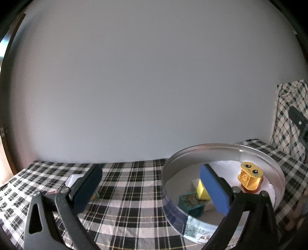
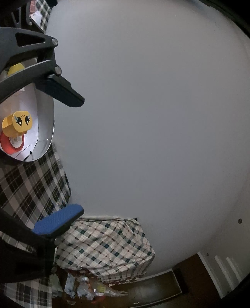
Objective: Organize rigid objects
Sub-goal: 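Withdraw both open tools from the tin toward the brown objects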
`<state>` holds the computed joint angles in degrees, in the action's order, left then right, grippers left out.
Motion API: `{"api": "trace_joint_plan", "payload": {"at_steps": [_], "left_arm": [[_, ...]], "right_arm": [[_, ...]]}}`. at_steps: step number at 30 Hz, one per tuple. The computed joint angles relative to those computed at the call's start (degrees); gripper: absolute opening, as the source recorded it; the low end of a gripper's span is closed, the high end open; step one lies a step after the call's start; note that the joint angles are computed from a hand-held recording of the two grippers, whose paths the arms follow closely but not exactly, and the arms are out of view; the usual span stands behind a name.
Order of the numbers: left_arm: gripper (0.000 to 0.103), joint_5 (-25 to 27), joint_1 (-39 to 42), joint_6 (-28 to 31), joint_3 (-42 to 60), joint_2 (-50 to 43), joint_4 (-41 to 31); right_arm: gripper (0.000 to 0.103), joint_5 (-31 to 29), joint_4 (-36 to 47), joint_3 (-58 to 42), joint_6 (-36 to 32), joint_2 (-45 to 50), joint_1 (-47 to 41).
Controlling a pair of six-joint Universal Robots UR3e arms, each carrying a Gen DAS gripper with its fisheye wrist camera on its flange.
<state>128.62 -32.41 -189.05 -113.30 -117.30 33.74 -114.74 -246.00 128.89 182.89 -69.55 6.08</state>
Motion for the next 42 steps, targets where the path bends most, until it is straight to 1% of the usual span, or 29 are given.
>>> {"api": "trace_joint_plan", "payload": {"at_steps": [3, 9, 13, 15, 18, 22, 27, 31, 33, 38, 42], "left_arm": [[0.103, -0.05, 0.37, -1.16, -1.88, 1.57, -0.55], [0.102, -1.81, 2.44, -0.53, -7.46, 4.42, 3.01], [0.102, -3.23, 4.93, 0.62, -11.26, 6.16, 5.88], [0.102, -3.93, 5.99, 1.08, -12.45, 6.49, 7.09], [0.102, -5.67, 8.42, 1.96, -15.27, 7.81, 9.04], [0.102, -9.38, 13.11, 2.4, -19.48, 10.05, 10.86], [0.102, -14.57, 19.21, 2.61, -24.56, 13.63, 11.23], [0.102, -19.67, 25.55, 3.47, -29.32, 16.71, 12.56], [0.102, -21.6, 28.17, 4.21, -30.95, 17.59, 13.12], [0.102, -28.23, 36.43, 6.1, -35.5, 20.92, 13.6], [0.102, -34.56, 43.93, 7.78, -39.36, 23.81, 14.16]], "right_arm": [[0.102, -1.59, -0.01, 0.31, -0.25, -0.29, 0.96], [0.102, -6.49, -3.32, -1.02, -2.06, 1.78, 3.94], [0.102, -8.41, -0.68, -1.85, -0.96, 1.51, 6.45], [0.102, -10.93, -0.35, -4.14, -2.84, 2.93, 8.93], [0.102, -12.49, -0.75, -6.48, -5.04, 4.8, 11.54], [0.102, -14.39, 0.81, -9.9, -6.28, 6.79, 15.22], [0.102, -15.02, 5.55, -13.75, -4.15, 8.32, 18.22], [0.102, -14.42, 11.56, -17.4, -1.02, 9.63, 20.7], [0.102, -14.33, 13.72, -19.62, -0.6, 10.76, 22.15], [0.102, -14.2, 18.16, -25.43, -0.36, 13.78, 25.51], [0.102, -13.27, 23.31, -29.67, 1.43, 15.6, 27.52]]}}
